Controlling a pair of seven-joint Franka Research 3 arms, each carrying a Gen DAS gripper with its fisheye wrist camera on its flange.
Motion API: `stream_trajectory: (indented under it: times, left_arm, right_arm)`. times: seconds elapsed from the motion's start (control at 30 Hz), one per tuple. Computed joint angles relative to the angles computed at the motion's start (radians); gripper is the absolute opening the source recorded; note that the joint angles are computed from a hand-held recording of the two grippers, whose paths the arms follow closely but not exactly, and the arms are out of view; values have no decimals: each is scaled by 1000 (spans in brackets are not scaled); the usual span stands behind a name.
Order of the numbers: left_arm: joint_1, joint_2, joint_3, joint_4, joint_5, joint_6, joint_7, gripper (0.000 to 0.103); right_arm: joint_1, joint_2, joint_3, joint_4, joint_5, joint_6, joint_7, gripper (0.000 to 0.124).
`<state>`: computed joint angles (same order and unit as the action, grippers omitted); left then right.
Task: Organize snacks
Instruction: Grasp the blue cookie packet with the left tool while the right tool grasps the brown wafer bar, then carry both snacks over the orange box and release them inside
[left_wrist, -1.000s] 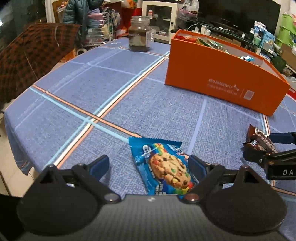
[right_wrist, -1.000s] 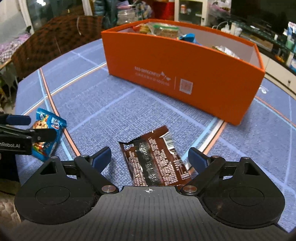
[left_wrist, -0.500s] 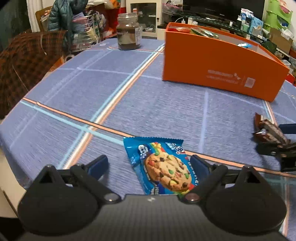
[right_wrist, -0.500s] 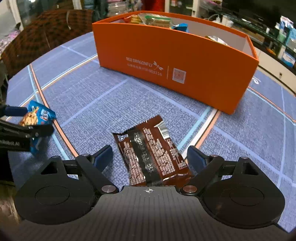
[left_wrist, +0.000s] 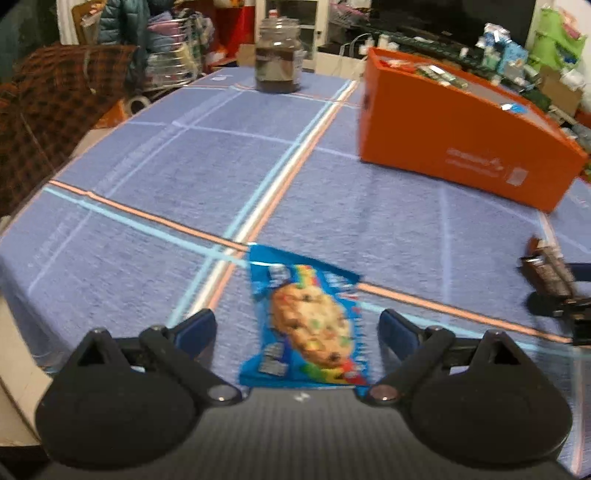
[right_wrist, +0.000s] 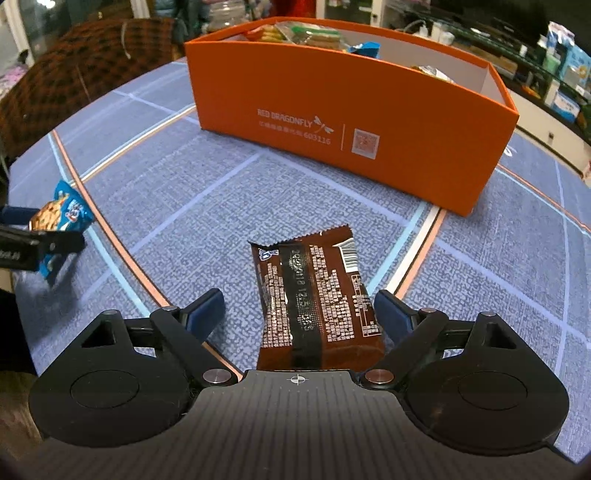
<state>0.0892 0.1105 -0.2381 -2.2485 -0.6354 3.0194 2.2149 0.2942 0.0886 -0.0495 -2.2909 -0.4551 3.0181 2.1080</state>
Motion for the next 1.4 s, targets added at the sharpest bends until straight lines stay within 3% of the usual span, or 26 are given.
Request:
stream_trajectory:
  times: [0.07, 0.13, 0.17, 0.2, 0.23, 0.33, 0.43, 0.53, 0.7, 0.93, 1.13, 1.27, 1.37, 1.4]
  left_arm:
    - [21, -1, -35, 10, -113, -6, 96, 92]
    - [21, 2, -49, 15, -195, 10, 179, 89]
    - [20, 3, -45, 19, -210, -7, 197, 68]
    - [17, 3, -42, 24, -229, -12, 224, 51]
    - [3, -1, -27, 17, -201, 0, 209, 43]
    - [7, -15, -5, 34, -248, -96, 252, 43]
    - [-14, -26, 14, 25, -295, -102, 317, 41]
    - [-21, -43, 39, 35, -356, -174, 376, 43]
    - [-60, -80, 66, 52, -539, -152, 587, 43]
    - [-90, -76, 100, 150, -611, -201, 664, 43]
    - [-104, 44, 56, 378, -583, -212, 632, 43]
    - [-125, 204, 27, 603, -387, -253, 393, 43]
    - [-151, 342, 5, 778, -261, -284, 321, 47]
    - [-180, 395, 25, 845, -178, -304, 257, 45]
  right_arm:
    - [3, -1, 2, 5, 0, -11, 5, 75]
    - [4, -5, 8, 14, 10, -34, 5, 60]
    - [6, -8, 9, 20, 6, -49, 19, 44]
    - [2, -12, 17, 26, 25, -70, 16, 39]
    - [2, -14, 22, 32, 28, -93, 25, 39]
    - [1, -17, 29, 38, 1, -120, 74, 39]
    - [4, -18, 30, 46, -68, -141, 160, 38]
    - [12, -28, 32, 55, -179, -166, 251, 38]
    - [5, -74, 63, 78, -391, -228, 451, 38]
    - [-54, -147, 111, 96, -568, -242, 657, 38]
    - [-115, -114, 103, 200, -555, -225, 674, 38]
    - [-112, 10, 67, 367, -404, -219, 539, 38]
    - [-84, 126, 35, 523, -344, -295, 448, 38]
    - [-77, 168, 25, 579, -324, -320, 419, 39]
